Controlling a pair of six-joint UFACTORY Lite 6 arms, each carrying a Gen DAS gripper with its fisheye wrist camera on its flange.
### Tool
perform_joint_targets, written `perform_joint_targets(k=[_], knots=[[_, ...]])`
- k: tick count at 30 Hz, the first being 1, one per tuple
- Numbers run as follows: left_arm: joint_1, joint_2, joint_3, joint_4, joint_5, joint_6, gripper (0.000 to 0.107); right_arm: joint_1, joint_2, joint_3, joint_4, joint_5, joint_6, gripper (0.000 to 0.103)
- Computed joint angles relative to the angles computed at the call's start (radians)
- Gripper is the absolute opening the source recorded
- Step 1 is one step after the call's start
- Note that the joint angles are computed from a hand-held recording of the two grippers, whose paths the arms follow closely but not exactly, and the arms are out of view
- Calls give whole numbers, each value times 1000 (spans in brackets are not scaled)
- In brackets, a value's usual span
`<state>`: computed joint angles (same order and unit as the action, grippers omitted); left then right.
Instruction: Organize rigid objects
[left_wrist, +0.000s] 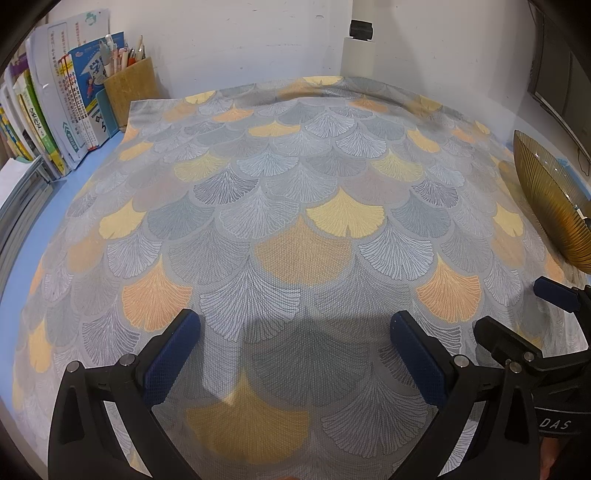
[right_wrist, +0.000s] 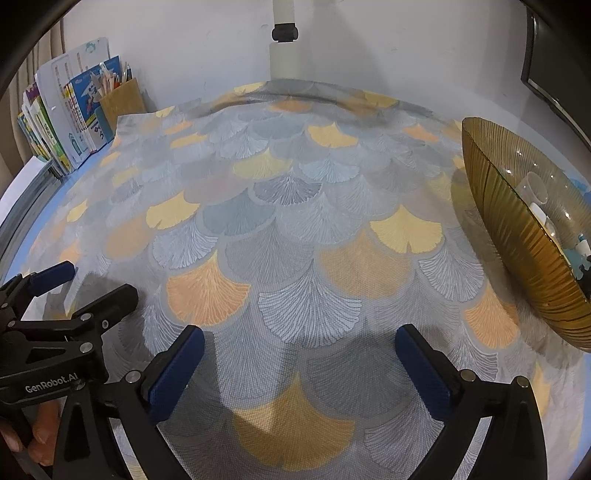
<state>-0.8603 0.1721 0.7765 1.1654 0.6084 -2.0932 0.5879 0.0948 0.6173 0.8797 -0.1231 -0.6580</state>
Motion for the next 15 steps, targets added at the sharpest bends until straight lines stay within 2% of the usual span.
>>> perform_joint_targets(k=[3,15], knots=[[0,1,0,1,0,-1,103,8,5,6,95,-4,-94,103],[-1,4,2,0,2,-4,103,5,6,9,101,-2,-102,103]])
